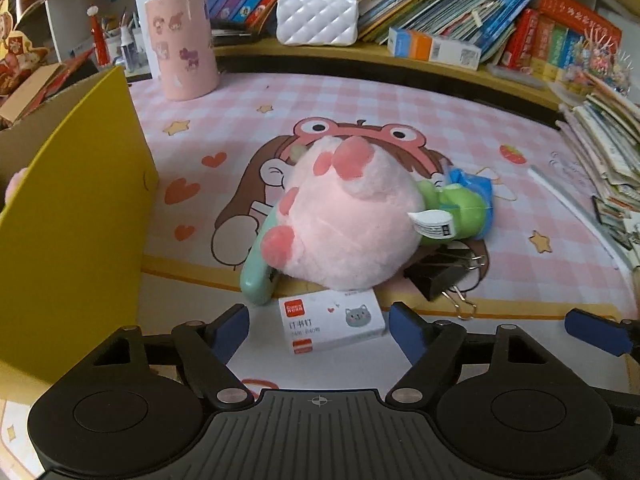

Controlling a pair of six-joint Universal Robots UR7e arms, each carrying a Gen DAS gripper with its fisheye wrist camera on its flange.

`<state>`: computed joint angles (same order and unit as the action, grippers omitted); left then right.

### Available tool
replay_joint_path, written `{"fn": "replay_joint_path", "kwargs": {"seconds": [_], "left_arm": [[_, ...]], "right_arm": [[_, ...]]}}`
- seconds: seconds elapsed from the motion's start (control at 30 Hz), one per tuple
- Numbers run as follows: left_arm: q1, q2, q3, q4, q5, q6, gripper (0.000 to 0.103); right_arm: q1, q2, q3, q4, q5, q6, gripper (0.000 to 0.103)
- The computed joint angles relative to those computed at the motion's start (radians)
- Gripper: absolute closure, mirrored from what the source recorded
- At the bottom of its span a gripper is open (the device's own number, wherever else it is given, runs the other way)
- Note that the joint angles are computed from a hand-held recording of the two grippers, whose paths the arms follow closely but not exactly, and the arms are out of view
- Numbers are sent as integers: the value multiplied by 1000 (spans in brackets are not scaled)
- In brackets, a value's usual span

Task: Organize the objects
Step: 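Move both open tools toward the toys lying beside the pig plush, then grasp the white stapler-refill box with the left tool while the right tool grasps the black binder clip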

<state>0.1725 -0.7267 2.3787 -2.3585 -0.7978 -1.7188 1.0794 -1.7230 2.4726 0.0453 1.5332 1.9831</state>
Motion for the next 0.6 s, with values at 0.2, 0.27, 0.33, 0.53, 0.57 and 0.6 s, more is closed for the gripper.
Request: {"fn": "replay_joint_path", "kwargs": {"seconds": [0.2, 0.27, 0.33, 0.53, 0.57, 0.6], "left_arm": [[7, 7, -3, -17, -3, 45, 48], [5, -20, 14, -27, -17, 30, 48], [-11, -46, 26, -9, -24, 8, 48], [-81, -124, 37, 119, -47, -77, 48], [-88, -133, 38, 132, -52, -89, 48], [-97, -141, 37, 147, -58, -102, 48]], "right_arm": [[29, 58, -31, 24, -9, -14, 47], [39, 78, -40, 28, -13, -18, 47], [53, 104, -51, 27, -13, -20, 47], [107, 212, -97, -11, 3, -37, 46], [115, 231, -104, -21, 4, -38, 46], [123, 249, -111, -34, 5, -42, 47]]}}
